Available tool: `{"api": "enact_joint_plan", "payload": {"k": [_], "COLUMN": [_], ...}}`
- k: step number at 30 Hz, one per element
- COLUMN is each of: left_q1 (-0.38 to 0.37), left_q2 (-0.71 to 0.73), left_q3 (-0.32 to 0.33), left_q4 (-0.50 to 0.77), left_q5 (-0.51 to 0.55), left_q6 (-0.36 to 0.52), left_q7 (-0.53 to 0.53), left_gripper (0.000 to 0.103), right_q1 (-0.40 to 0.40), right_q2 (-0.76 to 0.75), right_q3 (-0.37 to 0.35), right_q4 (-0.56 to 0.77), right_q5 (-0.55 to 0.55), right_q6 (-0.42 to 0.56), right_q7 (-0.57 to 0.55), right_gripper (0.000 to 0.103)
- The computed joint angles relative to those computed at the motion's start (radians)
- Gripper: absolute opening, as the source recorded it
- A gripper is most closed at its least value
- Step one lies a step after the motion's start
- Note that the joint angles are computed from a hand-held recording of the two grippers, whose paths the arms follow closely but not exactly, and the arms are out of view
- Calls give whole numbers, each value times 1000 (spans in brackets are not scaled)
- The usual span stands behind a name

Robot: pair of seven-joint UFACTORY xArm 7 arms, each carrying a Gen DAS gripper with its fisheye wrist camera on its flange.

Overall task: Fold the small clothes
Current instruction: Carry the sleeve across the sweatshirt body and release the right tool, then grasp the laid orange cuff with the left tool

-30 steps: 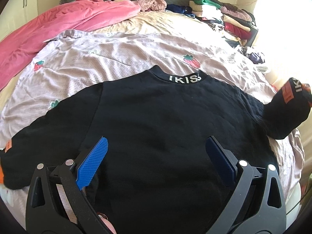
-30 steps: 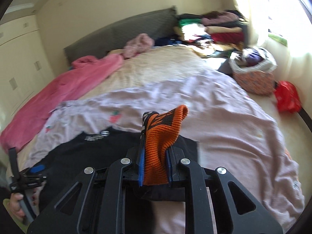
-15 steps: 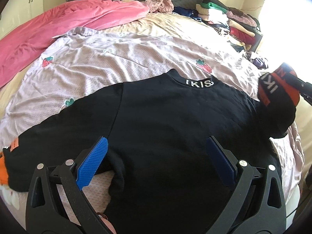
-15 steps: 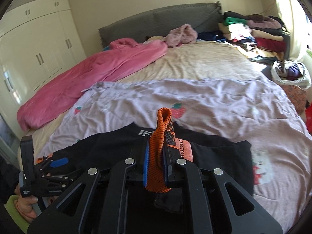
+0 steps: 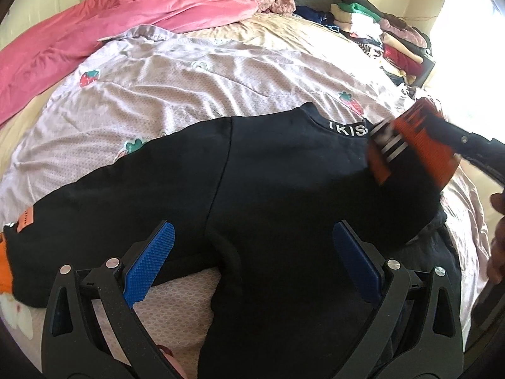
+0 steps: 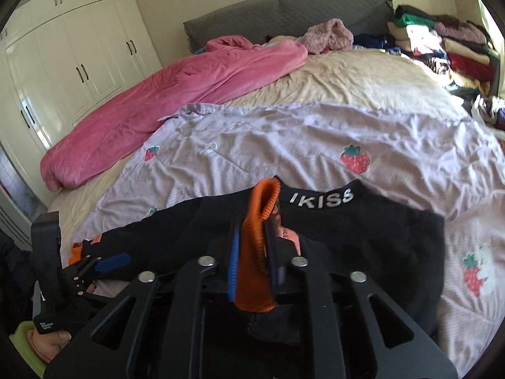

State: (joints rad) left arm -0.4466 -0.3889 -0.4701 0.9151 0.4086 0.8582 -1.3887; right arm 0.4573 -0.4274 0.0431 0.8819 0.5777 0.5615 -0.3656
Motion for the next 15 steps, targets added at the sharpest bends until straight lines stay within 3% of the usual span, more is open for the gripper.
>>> {"api": "enact_joint_plan", "payload": {"k": [2, 5, 12, 15], "left_q1": [-4, -5, 10, 2], "left_q2": [-8, -11, -5, 20], "left_q3": [9, 16, 28, 40], "left_q4": [-16, -31, -78, -79], "left_q5": [-8, -19, -61, -103], "left_q6": [-25, -69, -252, -285], "left_q7": [4, 14, 3, 15], "left_gripper": [94, 94, 94, 79], "right_q1": [1, -10, -71, -100], "right_q2": [-2, -9, -71, -98], "right_q3": [-2, -2, -24, -45], "right_q4": [-9, -23, -89, -120], "right_q5": [9, -1, -90, -124], "right_q6": [-6, -9, -11, -5], "right_q7": [1, 13, 20, 21], "right_gripper": [27, 29, 41, 49]}}
